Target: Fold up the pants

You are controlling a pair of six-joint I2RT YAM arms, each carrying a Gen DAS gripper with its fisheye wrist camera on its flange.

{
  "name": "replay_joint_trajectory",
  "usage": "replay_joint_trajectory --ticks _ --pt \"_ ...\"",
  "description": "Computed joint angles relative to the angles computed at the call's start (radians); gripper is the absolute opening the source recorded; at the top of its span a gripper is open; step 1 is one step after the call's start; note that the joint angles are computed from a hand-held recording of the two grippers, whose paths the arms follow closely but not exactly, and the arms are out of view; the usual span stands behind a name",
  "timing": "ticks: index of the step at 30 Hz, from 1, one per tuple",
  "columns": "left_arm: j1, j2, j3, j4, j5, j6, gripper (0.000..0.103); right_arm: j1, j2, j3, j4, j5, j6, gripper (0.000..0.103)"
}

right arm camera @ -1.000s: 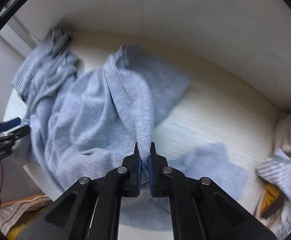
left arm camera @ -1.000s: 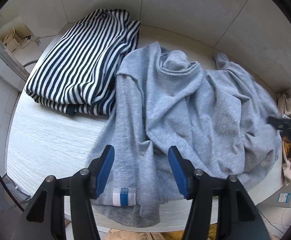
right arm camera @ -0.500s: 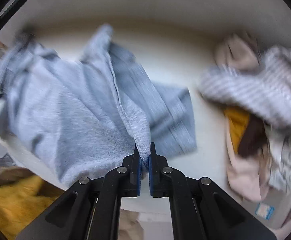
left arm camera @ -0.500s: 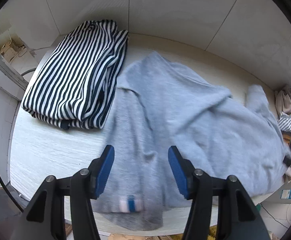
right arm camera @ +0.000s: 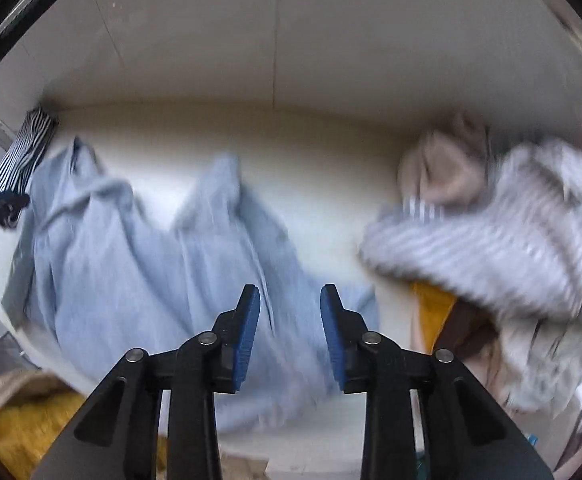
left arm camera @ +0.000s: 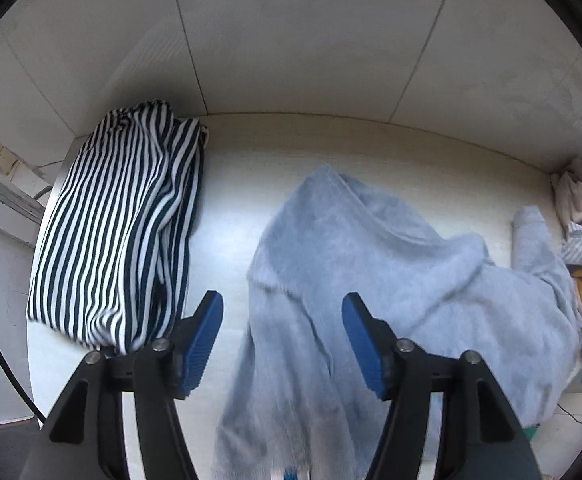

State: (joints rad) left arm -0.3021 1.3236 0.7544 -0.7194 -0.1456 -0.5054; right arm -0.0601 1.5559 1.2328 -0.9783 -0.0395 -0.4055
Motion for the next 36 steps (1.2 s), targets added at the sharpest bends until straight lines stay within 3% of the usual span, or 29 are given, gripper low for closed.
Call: replay_joint_trajectory --ticks 7,14,17,22,27,30,36 --pt "0.044 0.127 0.036 0.069 0.023 0.033 0.065 0.156 0.321 0.195 0.022 -0.028 0.042 0.033" --pt "0.084 0.195 0.027 0.133 0.097 0.021 0.065 0.192 0.480 0.228 0.030 -0.020 0.083 0.032" --pt "0.098 0.222 0.024 0.155 0.103 0.012 0.065 0.183 0.436 0.179 0.062 -0.027 0.062 0.005" --pt "0.086 0.232 -0.027 0.194 0.039 0.019 0.065 0.097 0.170 0.041 0.115 -0.069 0.059 0.005" --pt "0.040 0.202 -0.094 0.232 0.012 -0.034 0.066 -0.054 -0.071 -0.052 0.070 -0.093 0.057 0.005" --pt "0.039 0.139 -0.160 0.232 -0.001 -0.032 0.066 -0.168 -0.161 -0.098 0.053 -0.080 0.042 0.005" --pt "0.027 0.054 -0.258 0.226 0.020 -0.028 0.073 -0.353 -0.171 -0.225 0.024 -0.044 -0.062 0.005"
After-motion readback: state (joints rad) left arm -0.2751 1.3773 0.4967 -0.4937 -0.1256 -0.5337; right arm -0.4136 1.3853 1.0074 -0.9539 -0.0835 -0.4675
